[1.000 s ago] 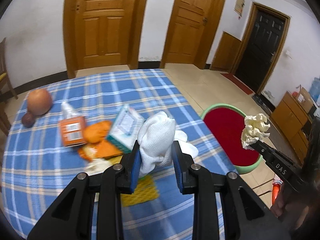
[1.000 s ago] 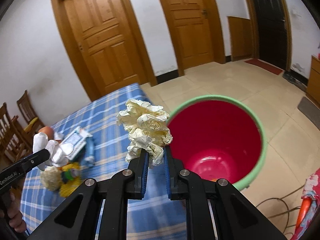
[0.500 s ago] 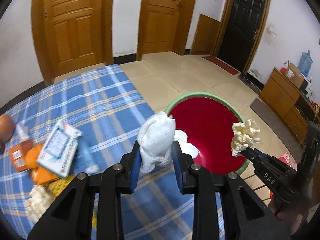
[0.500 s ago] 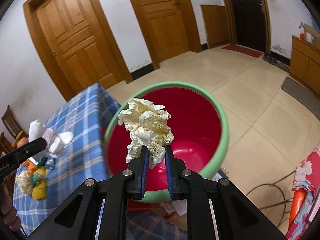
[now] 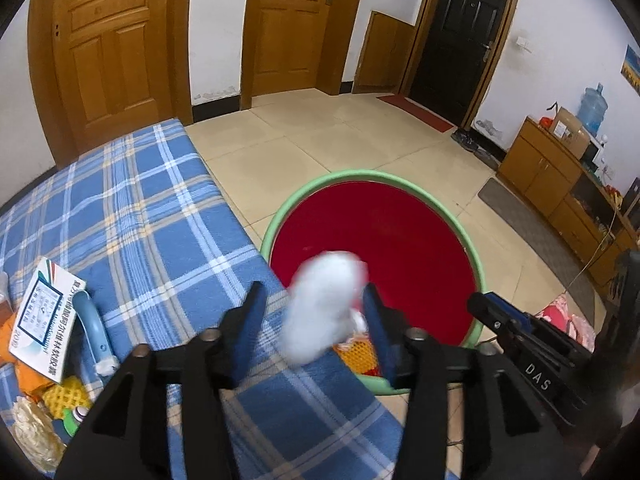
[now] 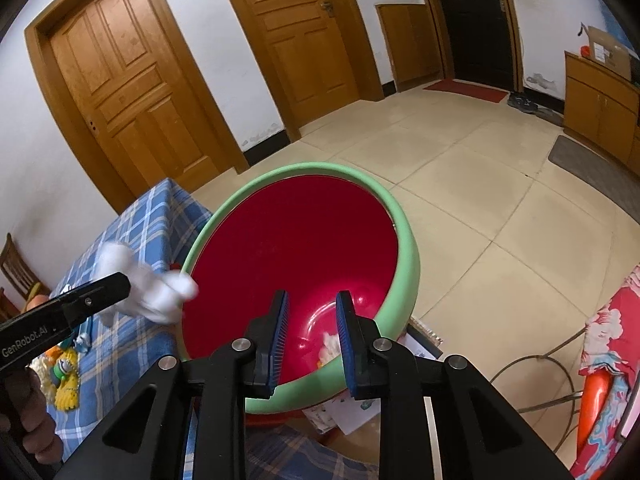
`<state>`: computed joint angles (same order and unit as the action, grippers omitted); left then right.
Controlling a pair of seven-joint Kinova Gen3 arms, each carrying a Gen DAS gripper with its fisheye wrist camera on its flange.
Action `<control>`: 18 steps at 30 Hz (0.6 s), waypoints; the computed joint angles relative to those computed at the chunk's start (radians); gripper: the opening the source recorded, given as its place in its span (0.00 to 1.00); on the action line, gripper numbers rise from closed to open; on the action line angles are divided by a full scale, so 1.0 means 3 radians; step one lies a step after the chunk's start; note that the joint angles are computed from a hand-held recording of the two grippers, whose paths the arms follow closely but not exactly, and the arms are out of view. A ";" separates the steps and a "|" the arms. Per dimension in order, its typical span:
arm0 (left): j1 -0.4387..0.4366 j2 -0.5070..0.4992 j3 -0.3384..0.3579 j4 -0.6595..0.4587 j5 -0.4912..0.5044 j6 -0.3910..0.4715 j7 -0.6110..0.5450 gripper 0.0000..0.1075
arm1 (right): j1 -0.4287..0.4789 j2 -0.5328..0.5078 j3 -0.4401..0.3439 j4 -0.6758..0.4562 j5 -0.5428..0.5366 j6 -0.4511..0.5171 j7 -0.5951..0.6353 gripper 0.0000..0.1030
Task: Collect trash
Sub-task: 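Carry both items over the red bin and open both tools to drop them, then return to the table and grasp the crumpled white tissue with the left tool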
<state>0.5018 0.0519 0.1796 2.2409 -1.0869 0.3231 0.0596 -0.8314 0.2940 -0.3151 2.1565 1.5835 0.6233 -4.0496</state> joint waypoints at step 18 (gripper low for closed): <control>-0.0135 -0.0388 0.0358 0.0243 0.0276 0.0501 0.0246 0.64 | -0.0178 -0.0026 -0.0039 -0.0038 -0.0069 0.0176 -0.0008 0.38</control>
<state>0.4614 -0.0644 0.2871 2.3139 -1.0040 0.4734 0.1335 -0.8849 0.2863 -0.3267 2.1452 1.5627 0.6761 -4.0520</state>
